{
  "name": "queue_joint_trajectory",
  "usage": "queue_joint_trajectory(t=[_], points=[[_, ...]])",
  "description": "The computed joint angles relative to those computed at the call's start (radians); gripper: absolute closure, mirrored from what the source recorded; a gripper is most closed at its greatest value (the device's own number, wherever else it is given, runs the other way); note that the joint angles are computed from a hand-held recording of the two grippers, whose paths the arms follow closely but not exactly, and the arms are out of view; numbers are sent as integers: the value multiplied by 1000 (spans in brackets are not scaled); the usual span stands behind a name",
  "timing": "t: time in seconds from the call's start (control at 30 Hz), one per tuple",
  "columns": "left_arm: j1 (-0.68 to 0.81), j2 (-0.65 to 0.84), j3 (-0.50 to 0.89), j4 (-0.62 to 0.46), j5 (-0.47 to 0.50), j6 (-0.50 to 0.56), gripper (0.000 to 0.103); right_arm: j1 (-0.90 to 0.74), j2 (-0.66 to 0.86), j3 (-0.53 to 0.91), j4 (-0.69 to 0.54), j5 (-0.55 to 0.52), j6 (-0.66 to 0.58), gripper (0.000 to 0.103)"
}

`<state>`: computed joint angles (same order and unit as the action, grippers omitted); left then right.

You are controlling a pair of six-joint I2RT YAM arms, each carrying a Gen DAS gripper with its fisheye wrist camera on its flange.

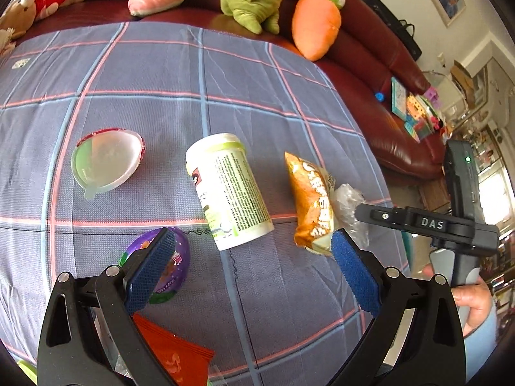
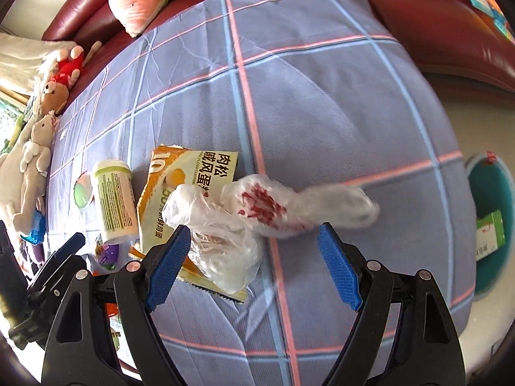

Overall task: Collect trash
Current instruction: 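Grasp the clear plastic bag with the right tool while the left tool grasps the vitamin bottle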

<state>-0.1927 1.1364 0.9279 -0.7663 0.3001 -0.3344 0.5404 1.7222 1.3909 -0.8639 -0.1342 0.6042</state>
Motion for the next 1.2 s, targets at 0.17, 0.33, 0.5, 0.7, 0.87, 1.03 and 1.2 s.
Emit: queue_joint_trajectory(t=[0.17, 0.33, 0.5, 0.7, 0.87, 1.03, 1.2], points=[[-7, 6, 0, 6, -15, 1, 5, 4, 40, -1, 30, -31, -2, 26], [-19, 8, 7, 3, -33, 1, 5, 15, 48, -18, 51, -16, -27, 26], [-31, -3, 24, -15, -65, 23, 5, 13, 3, 16, 10, 26, -80, 26], [-49, 17, 63, -30, -113, 42, 5, -3, 95, 86, -9, 11, -189, 26], [-54, 34, 79, -44, -141, 47, 5, 1, 90, 31, 44, 8, -230, 50], [-64, 86, 99, -26, -177, 2, 5, -4, 21, -32, 60, -21, -217, 76], [-74, 182, 146, -21, -270, -39, 24, -28, -80, -117, 92, -42, -179, 78]])
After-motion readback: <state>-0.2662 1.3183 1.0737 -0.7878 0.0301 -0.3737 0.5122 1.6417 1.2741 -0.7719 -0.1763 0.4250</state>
